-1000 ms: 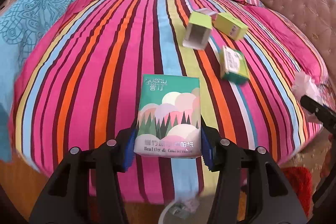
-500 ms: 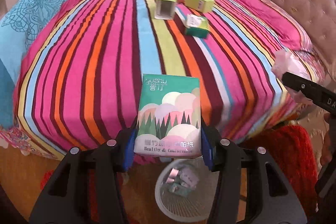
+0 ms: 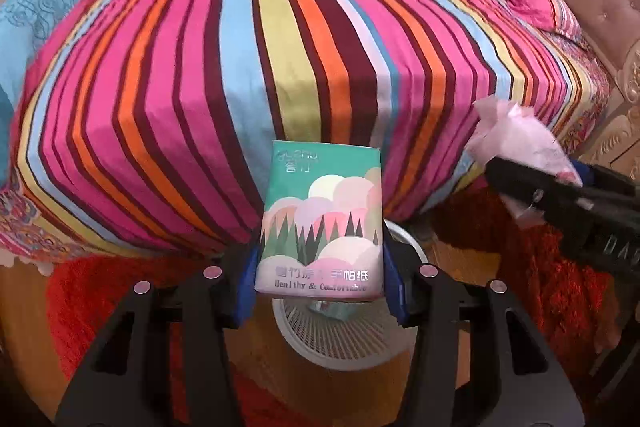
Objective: Collect trash
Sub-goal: 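Carry the tissue pack and white bag over the wastebasket with both tools, then open both tools to drop the pack and bag into the wastebasket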
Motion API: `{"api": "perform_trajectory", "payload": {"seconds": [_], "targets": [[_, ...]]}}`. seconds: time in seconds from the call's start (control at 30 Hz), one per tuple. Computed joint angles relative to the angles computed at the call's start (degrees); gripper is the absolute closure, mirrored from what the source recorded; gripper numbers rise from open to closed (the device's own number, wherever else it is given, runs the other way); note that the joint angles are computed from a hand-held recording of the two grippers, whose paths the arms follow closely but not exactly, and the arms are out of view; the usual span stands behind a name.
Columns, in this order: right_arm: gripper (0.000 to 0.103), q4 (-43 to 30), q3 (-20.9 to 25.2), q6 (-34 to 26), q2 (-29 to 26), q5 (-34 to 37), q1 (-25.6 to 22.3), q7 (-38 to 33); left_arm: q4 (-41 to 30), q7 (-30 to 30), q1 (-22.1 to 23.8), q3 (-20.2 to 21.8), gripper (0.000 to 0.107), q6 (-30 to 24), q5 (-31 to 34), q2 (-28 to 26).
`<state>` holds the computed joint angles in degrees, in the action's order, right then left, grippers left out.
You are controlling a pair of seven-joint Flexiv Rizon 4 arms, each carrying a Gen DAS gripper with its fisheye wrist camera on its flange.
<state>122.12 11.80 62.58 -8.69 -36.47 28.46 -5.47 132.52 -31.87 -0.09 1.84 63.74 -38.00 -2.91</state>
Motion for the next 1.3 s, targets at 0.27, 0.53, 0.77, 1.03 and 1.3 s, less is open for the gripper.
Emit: {"api": "perform_trajectory", "payload": {"seconds": [0.27,0.53,0.77,1.03,1.3], "targets": [[0.029,-1.1,2.4,0.3,-2.2,13.5,-0.7,-6.7,-1.0,-5.0,1.2,0.7,0.057,-5.3,5.8,-1.8],[0.029,-3.7,5.4,-1.4,-5.7,33.1,-2.5,-15.5,-3.5,-11.3,2.4,0.8,0.057,-9.4,13.1,-4.9],[0.029,-6.4,7.0,-2.6,-9.1,45.7,-4.3,-21.1,-7.0,-15.7,3.2,0.8,0.057,-15.9,18.6,-8.4],[0.029,-10.4,7.2,-5.2,-13.0,49.1,-4.2,-24.8,-9.5,-19.9,2.9,0.9,0.057,-20.2,23.9,-11.0],[0.029,-13.6,8.2,-6.9,-17.5,53.1,-5.0,-27.5,-12.6,-24.5,2.6,1.0,0.056,-24.4,27.4,-14.3]]}}
